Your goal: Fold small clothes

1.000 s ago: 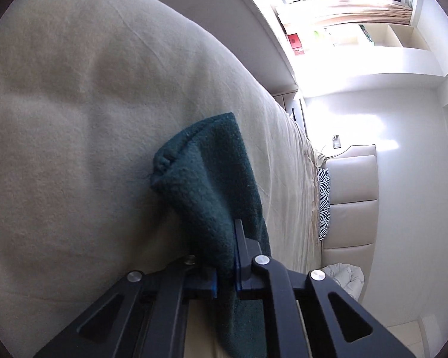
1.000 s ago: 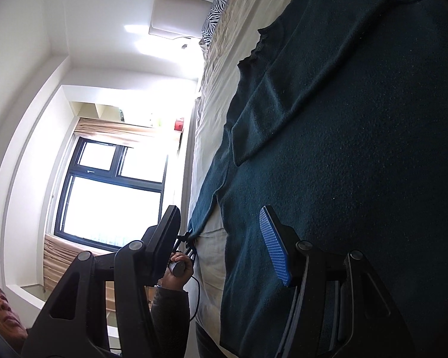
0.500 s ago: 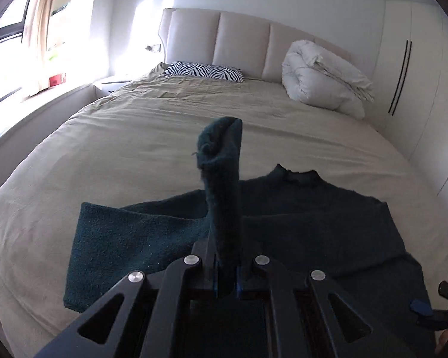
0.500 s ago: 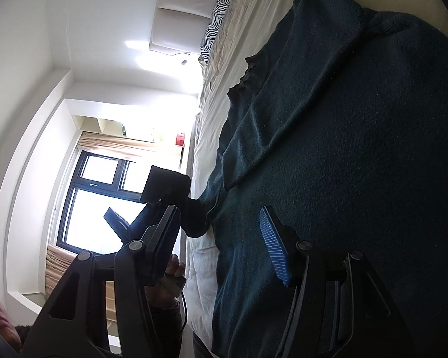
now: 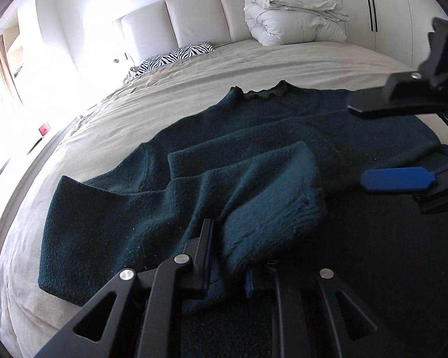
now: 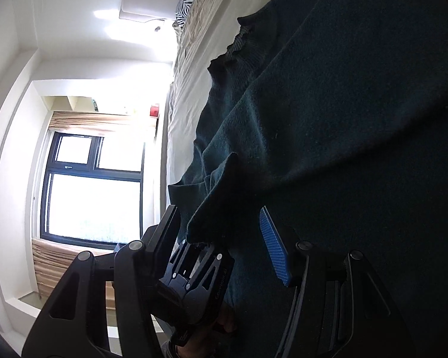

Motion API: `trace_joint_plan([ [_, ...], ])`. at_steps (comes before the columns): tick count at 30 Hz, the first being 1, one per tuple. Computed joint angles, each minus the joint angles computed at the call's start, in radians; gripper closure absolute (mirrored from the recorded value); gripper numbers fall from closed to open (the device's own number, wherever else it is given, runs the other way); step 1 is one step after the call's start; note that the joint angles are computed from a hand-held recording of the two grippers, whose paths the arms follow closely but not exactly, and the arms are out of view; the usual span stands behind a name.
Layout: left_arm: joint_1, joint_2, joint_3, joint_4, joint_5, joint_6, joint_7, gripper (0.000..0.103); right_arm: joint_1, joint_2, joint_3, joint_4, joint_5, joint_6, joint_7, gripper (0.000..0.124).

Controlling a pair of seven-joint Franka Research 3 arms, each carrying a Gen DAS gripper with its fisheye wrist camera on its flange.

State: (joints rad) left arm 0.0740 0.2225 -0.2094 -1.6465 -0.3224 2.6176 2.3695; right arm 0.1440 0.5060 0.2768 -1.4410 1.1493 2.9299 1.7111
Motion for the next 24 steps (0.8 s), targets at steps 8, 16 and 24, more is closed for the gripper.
trace_joint_plan([
  [8, 0.018, 0.005, -0.001, 0.026, -0.044, -0.036, -0.01, 0.063, 0.077, 0.296, -0.133, 0.455, -0.387, -0.307, 0.412, 0.072],
  [16, 0.082, -0.057, 0.013, 0.028, -0.266, -0.144, 0.054, 0.033, 0.107, 0.454, -0.171, 0.813, -0.684, -0.558, 0.535, 0.117],
  [24, 0.191, 0.065, 0.084, 0.31, -0.489, -0.443, -0.083, 0.032, 0.088, 0.209, -0.232, 0.558, -0.814, -0.515, 0.5, 0.117],
])
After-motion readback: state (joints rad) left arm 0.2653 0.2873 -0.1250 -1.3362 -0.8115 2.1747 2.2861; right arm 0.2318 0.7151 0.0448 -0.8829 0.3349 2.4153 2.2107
